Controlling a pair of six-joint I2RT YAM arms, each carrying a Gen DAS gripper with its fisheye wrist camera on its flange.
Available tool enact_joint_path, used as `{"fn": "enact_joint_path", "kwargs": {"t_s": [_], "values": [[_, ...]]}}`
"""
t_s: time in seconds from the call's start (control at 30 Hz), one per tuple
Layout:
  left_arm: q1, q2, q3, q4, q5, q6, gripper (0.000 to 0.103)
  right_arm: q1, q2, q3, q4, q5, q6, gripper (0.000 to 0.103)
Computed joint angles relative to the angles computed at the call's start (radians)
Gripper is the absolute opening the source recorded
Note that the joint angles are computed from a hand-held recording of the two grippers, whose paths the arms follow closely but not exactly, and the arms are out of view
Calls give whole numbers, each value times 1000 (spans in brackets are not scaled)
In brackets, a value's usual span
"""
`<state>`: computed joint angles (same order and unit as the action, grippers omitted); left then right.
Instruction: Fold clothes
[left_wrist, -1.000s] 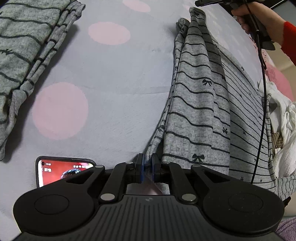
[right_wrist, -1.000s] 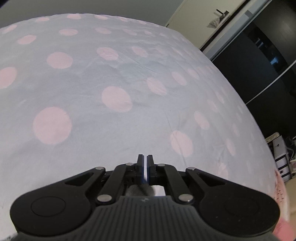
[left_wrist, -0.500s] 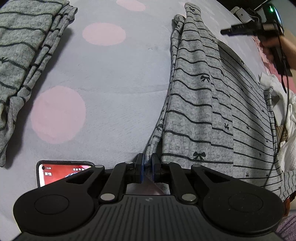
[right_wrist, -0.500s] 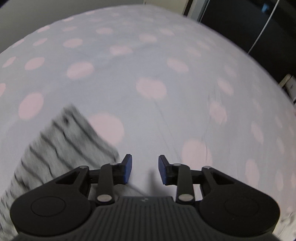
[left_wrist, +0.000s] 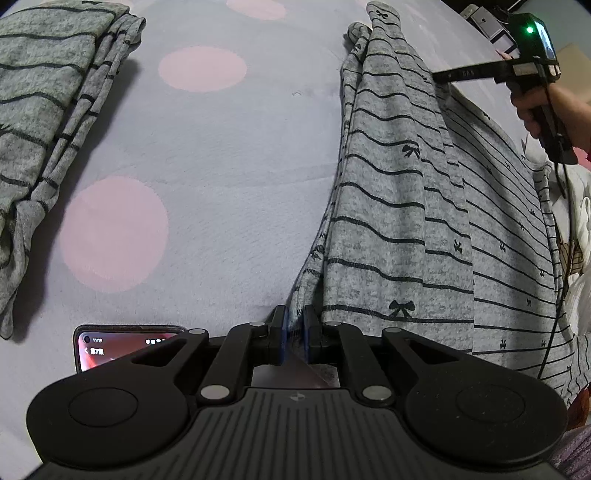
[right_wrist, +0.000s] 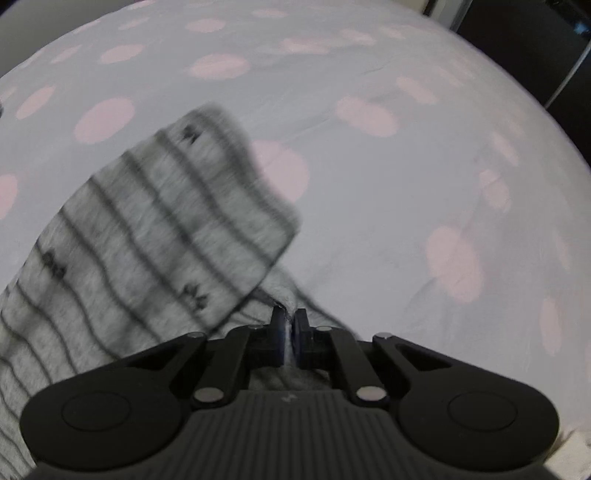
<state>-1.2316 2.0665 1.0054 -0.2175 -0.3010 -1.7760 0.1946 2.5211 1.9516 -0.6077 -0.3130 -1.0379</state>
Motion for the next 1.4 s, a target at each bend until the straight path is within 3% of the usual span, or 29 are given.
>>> {"fn": "enact_joint_path", "kwargs": {"t_s": [0.07,0.17,0.27,0.3,0.33,0.37,0.5,0.67,0.73,0.83,0.93,1.0,1.07,1.1,1.23,1.4], "values": [[0,1,-1,2,1,-2,6,9,-30,-78,138,41,56,6],[-2,-1,0,-2,-1,-3,6,21,-42,-118,235,98,114,10],[-1,-1,-2,1,1,1,6,7,-33,-38,98,-25,168,13],[0,-1,-2,3,3,3,6,5,-39,-16,43,-83,157,19],[1,-1,-3,4,4,4,6,4,-49,-14,18,-120,147,40],[1,-1,-2,3,5,7,6,5,-61,-16,-3,-156,136,52],[-4,-7,-4,0,1,11,6,57,-134,-99,9,-217,118,51],[-10,-12,-6,0,-4,17,6,131,-140,-86,-60,-230,160,48],[-9,-11,-7,4,-3,21,6,174,-151,-109,-58,-168,201,47],[-6,-11,-14,15,2,26,6,256,-120,-93,-56,25,285,49],[-2,-8,-13,16,6,38,6,305,-93,-97,-60,122,324,51],[-1,-5,-8,15,7,43,6,332,-101,-153,16,184,332,45],[-2,-4,-7,15,5,45,6,346,-105,-169,53,226,358,16],[-3,-3,-4,12,4,46,6,349,-104,-159,53,239,375,12],[-6,-3,3,-2,1,49,6,300,-153,-173,79,168,461,10],[-7,-10,3,-13,8,42,6,234,-206,-220,133,-6,588,10]]}}
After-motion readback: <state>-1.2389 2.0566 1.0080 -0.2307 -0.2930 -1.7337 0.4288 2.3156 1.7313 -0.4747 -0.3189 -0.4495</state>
